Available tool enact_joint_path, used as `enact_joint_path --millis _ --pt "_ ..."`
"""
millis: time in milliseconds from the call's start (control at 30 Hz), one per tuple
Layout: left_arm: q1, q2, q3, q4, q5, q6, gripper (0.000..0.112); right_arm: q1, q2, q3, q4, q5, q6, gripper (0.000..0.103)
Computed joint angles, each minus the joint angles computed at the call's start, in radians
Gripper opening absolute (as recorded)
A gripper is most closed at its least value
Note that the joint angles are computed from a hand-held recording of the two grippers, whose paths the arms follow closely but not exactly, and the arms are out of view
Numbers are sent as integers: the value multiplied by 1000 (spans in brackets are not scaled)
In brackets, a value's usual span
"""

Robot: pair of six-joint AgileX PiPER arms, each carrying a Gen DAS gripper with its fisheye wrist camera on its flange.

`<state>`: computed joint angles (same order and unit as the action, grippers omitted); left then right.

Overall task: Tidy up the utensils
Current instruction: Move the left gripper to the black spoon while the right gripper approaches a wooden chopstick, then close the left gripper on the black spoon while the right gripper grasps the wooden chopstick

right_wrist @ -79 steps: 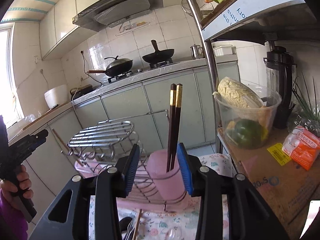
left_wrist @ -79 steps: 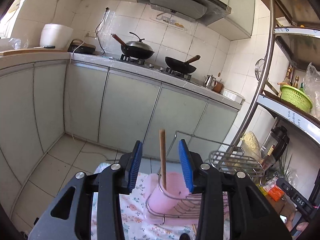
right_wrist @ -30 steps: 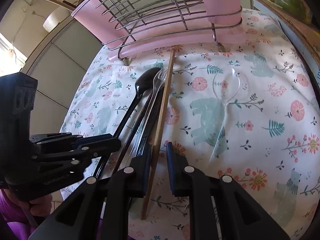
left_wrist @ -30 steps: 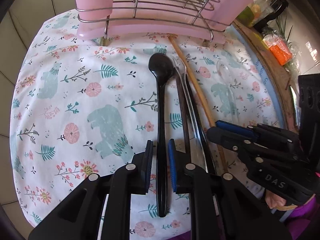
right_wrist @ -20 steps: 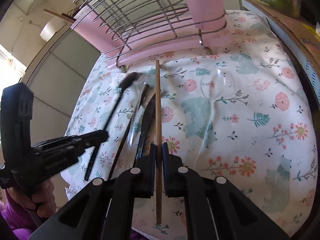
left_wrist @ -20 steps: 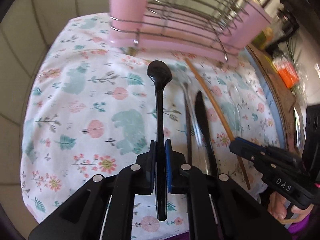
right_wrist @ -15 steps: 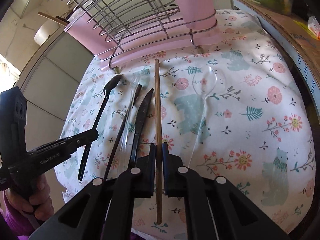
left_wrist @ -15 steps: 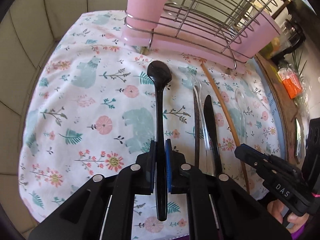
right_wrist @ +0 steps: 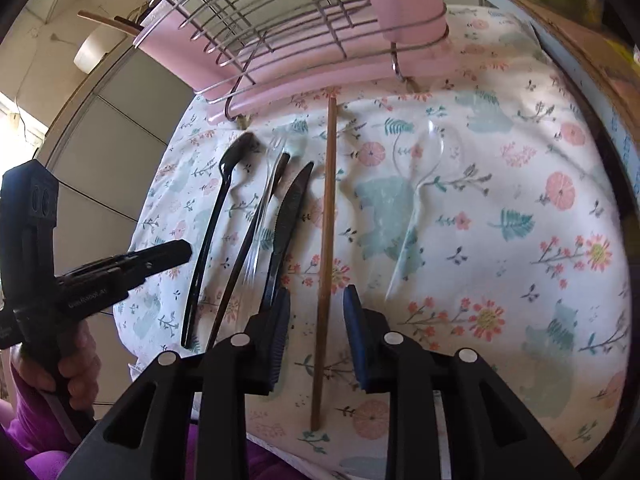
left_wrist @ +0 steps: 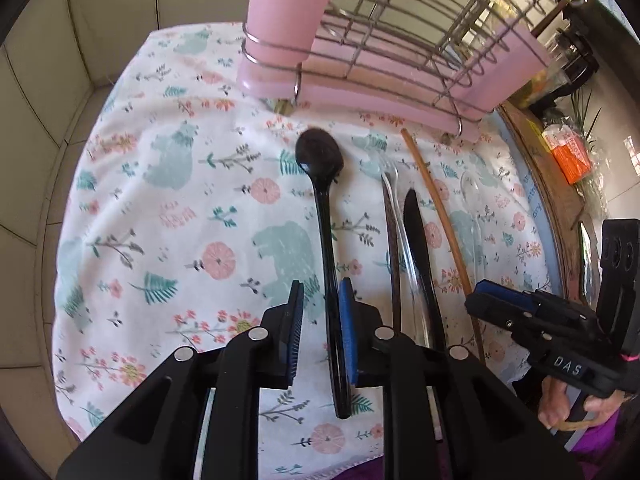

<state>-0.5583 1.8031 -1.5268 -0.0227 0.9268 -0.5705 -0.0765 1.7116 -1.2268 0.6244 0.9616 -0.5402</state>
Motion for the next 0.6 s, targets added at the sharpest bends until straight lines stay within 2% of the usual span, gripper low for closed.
enact_joint_path --millis 100,233,433,600 --pt "17 20 -47 10 18 -3 18 -6 8 -47 14 -9 -12 27" --pt "40 111 -177 -29 61 34 18 28 60 -154 -30 -25 20 26" --pt "76 261 -372 -73 174 78 18 93 223 -375 -120 30 112 24" --pt "93 339 -494 -83 247 94 18 130 342 -532 -184 85 183 23"
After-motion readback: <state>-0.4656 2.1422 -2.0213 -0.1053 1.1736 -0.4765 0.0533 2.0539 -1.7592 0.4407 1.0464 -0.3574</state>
